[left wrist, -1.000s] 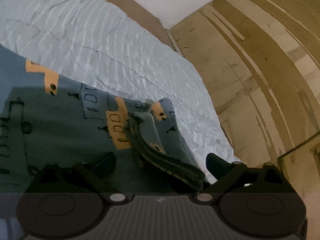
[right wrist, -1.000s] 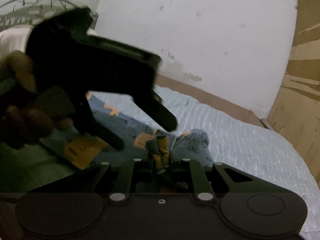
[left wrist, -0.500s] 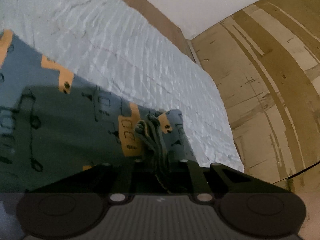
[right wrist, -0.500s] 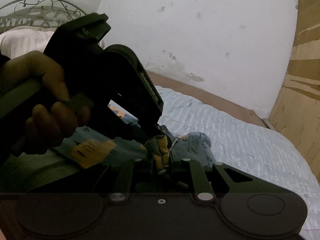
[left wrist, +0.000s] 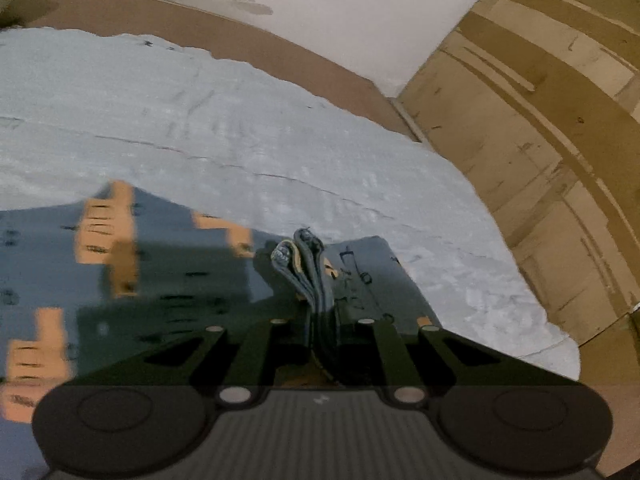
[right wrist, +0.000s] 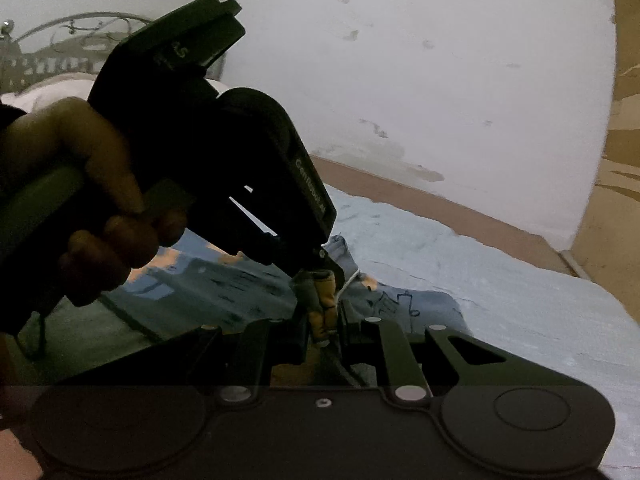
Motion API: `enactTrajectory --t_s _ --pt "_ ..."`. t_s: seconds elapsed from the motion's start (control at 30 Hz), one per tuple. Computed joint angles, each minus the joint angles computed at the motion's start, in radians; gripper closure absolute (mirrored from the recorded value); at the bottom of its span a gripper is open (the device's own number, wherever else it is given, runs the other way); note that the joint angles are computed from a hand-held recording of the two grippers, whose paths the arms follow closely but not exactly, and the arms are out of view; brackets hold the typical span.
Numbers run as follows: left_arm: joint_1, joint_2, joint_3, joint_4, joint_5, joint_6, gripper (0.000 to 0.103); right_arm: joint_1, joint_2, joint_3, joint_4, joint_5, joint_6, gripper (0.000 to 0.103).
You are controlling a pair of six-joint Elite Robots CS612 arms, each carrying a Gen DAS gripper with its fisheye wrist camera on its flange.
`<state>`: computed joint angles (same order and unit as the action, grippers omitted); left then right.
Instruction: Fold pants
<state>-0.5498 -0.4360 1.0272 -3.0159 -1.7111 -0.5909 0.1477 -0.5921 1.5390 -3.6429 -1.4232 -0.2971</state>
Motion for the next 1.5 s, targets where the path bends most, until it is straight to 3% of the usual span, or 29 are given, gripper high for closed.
enactTrajectory --t_s 0.3,0.67,0.77,0.87,0.93,1.1,1.13,1.2,1.33,1.5 --pt "0.020 -0.057 0.114 -0.024 0.046 0.021 0.092 0.023 0.015 -0.039 0.057 0.068 -0.007 0.087" --pt "0.044 -0.050 0.143 -0.037 0.015 0.006 0.093 0.055 0.028 -0.061 0.136 0.063 -0.059 0.087" --pt "0.046 -0.047 0.145 -0.041 0.006 -0.003 0.090 0.055 0.026 -0.060 0.151 0.063 -0.057 0.082" --pt "0.048 -0.049 0.149 -0.044 0.009 -0.011 0.081 0.052 0.027 -0.064 0.162 0.073 -0.051 0.069" --pt "0.050 -0.049 0.146 -0.042 0.007 -0.016 0.076 0.048 0.024 -0.058 0.159 0.080 -0.050 0.047" --pt "0.040 -0.060 0.157 -0.051 0.100 0.002 0.036 0.031 0.015 -0.041 0.137 0.126 -0.019 0.016" --pt "0.034 -0.062 0.161 -0.060 0.135 0.011 0.032 0.027 0.013 -0.034 0.124 0.130 -0.010 0.011" --pt "0.025 -0.062 0.161 -0.068 0.197 0.031 0.016 0.020 0.012 -0.026 0.090 0.114 0.009 0.005" --pt "0.006 -0.050 0.132 -0.014 0.310 0.100 0.013 0.010 0.019 -0.036 0.053 0.032 0.054 0.001" --pt "0.003 -0.032 0.102 0.026 0.341 0.097 0.010 -0.001 0.036 -0.107 0.195 -0.069 0.098 0.001"
